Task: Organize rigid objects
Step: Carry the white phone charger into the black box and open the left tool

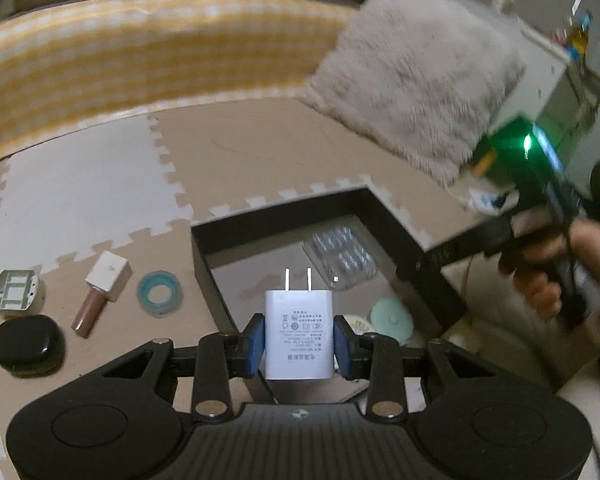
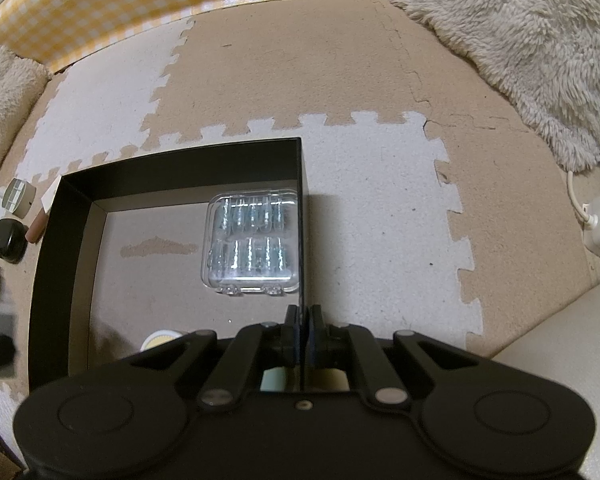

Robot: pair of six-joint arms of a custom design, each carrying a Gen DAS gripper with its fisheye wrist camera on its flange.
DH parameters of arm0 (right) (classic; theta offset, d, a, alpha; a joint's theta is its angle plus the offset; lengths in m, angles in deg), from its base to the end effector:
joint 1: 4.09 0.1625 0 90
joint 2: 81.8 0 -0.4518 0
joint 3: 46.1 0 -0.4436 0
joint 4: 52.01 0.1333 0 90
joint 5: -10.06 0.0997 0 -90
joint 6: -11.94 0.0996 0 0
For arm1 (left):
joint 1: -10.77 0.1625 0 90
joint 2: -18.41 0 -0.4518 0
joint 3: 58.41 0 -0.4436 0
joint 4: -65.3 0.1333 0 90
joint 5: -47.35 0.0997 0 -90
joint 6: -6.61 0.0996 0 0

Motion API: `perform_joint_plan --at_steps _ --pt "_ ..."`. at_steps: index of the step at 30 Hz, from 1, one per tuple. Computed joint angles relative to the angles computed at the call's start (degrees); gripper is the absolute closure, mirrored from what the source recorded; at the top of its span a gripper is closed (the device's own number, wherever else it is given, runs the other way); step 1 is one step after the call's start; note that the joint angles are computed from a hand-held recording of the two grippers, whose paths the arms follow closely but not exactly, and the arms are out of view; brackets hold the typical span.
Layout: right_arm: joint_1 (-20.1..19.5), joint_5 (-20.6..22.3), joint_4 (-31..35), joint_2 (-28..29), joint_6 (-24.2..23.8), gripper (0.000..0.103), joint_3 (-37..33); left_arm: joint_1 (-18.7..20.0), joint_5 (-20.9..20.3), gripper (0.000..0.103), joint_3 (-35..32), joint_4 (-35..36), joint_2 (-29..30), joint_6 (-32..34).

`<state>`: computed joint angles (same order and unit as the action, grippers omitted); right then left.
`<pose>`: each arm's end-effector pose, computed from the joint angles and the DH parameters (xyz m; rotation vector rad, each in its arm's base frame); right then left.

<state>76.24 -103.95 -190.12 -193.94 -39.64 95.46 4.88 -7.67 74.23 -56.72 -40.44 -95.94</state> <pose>0.0344 -0.3505 0.3089 0.8506 -2.4773 0.0871 -0.3951 -0.1507 -0.0041 0.1472 2.3891 -0.8845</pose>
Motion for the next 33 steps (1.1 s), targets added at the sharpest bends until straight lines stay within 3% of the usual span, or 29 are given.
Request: perform_joint_plan --at_steps 10,19,23,28,33 --pt "-0.1 0.0 -0.2 0.2 -0.3 0.098 -0.1 1.9 -3.5 0.066 -0.8 -4.2 3.7 4.8" --pt "-0.1 0.0 -0.2 0.2 -0.3 0.098 0.0 2.2 -3.7 0.065 -1.4 -2.2 4.6 5.9" --pt "-0.1 0.0 -0.2 0.1 -0.3 0.098 0.0 1.8 -4.0 0.055 -1.2 -3.4 4.1 6.3" --pt "-0.2 0.2 -0.1 0.0 -0.3 0.098 0.0 1.3 -4.6 0.053 -1.1 -4.5 3.8 6.0" --pt "-0.3 0.2 -0.1 0.1 -0.3 0.098 0.0 1.1 -4.8 0.045 -1.1 -5.4 3.8 6.0"
